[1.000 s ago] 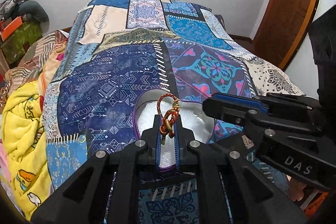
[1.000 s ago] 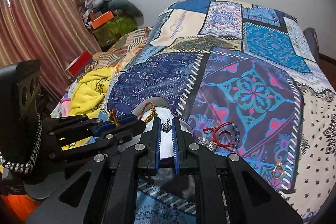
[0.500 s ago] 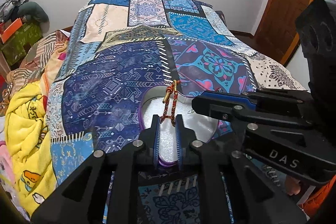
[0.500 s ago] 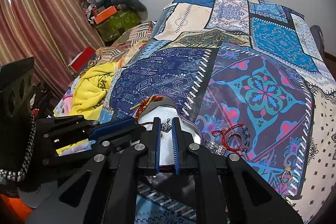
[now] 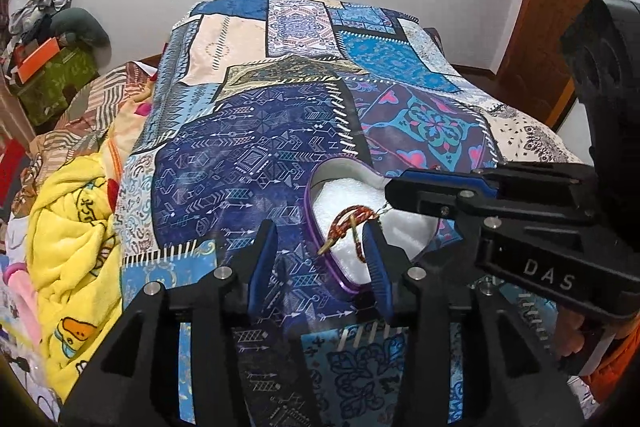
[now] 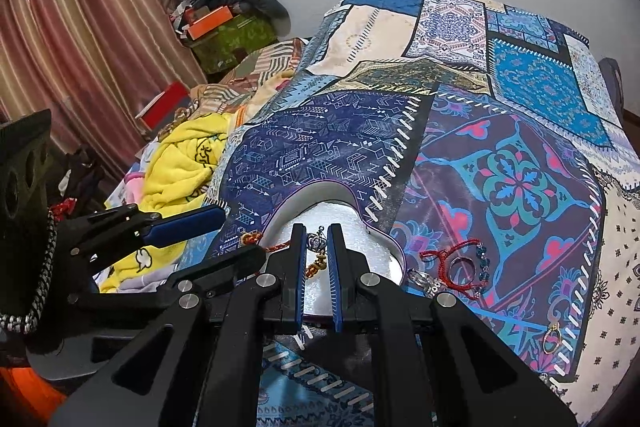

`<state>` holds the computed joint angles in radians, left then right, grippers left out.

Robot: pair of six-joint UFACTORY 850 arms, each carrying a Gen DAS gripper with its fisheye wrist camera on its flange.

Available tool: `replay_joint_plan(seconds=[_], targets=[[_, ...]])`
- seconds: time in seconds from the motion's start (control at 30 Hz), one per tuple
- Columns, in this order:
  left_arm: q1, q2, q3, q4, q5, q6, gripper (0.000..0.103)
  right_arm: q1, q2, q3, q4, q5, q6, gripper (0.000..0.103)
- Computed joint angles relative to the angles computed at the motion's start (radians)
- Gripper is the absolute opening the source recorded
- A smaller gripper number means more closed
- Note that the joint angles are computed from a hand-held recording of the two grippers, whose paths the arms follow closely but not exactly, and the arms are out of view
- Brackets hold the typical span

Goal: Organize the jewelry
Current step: 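Carry both items over the heart tin and open both tools to drop them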

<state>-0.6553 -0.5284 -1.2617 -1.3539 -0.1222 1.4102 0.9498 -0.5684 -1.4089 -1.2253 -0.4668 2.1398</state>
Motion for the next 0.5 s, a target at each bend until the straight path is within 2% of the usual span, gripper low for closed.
replay_joint_plan(seconds=[0.17, 0.27, 0.5], targets=[[0.006, 0.005, 0.012, 0.041, 0.001, -0.050, 0.044, -0.001, 0.000, -0.005, 0.026, -0.007, -0.023, 0.024], [0.011, 0.011, 0.018, 0.051, 0.002, -0.067, 0.044, 0.006, 0.006, -0.005, 0.032, -0.026, -0.030, 0.026], [0.007, 0.046, 0.039, -0.115, 0.011, 0.089, 0.044, 0.037, 0.034, 0.005, 0.048, -0.131, -0.049, 0.031]])
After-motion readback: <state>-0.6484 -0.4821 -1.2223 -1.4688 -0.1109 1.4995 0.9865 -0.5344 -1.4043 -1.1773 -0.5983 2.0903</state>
